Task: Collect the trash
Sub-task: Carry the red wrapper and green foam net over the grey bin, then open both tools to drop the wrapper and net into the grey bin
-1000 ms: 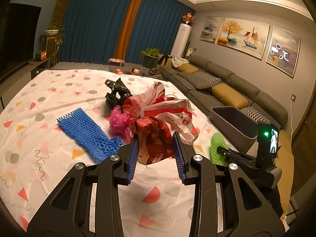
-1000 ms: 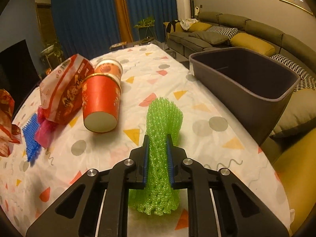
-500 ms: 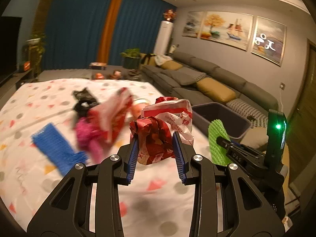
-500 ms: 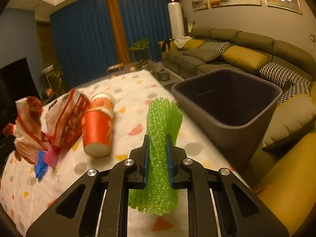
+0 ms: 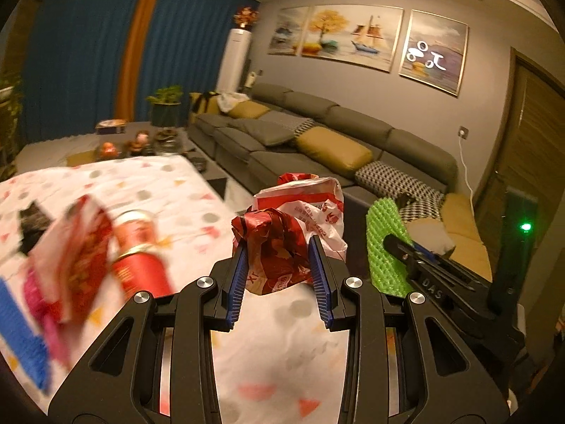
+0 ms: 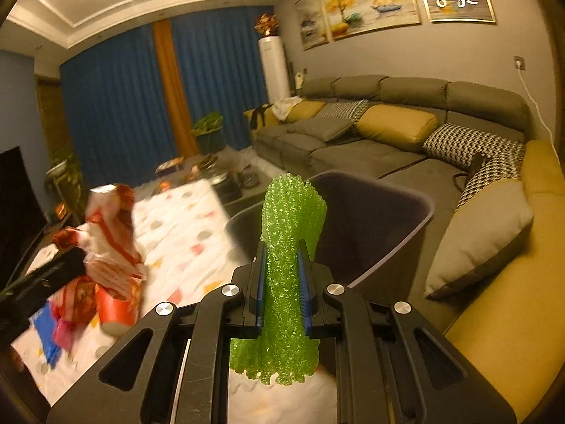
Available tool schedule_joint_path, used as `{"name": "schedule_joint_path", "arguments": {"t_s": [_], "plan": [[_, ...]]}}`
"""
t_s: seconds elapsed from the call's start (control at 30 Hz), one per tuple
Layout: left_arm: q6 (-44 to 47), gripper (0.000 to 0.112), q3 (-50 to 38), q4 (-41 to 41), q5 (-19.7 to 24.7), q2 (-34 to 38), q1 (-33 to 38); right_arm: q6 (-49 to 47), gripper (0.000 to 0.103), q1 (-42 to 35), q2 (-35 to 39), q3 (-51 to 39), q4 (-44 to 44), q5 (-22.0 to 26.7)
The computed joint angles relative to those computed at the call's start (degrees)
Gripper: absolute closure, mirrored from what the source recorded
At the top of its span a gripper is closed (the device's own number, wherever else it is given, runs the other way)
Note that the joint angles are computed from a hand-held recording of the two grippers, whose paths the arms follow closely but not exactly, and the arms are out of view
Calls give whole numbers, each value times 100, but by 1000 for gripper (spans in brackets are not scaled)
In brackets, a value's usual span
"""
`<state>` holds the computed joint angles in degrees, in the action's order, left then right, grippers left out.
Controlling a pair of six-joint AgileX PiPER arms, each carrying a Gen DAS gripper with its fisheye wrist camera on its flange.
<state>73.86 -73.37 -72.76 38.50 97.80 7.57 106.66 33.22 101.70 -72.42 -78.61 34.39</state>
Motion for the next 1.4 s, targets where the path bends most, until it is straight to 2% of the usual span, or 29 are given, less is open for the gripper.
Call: {"name": "schedule_joint_path", "arguments": {"t_s": [0.23, 0.57, 1.1, 1.23, 1.3, 1.4], "plan": [[-894, 79, -1176, 675, -229, 926, -779, 392, 86, -448, -45, 36, -604, -89], [-2057, 79, -2660, 1549, -103, 2078, -1254, 764, 86, -869, 260, -125, -1052, -483], [-3356, 77, -4243, 2184, 711, 3181, -1322, 1030, 81, -1025, 468, -212, -1283, -666], [-3459, 67, -4383, 2213, 805, 3276, -1300, 1202, 76, -1104, 484, -194, -1447, -746], [-3421, 54, -4375, 2119, 858, 3288, -1253, 1240, 71, -1188, 493, -205, -1472, -863], [-3413, 43, -4229, 2039, 777, 3231, -1186, 1305, 60, -1192, 485, -181, -1490, -810]]}}
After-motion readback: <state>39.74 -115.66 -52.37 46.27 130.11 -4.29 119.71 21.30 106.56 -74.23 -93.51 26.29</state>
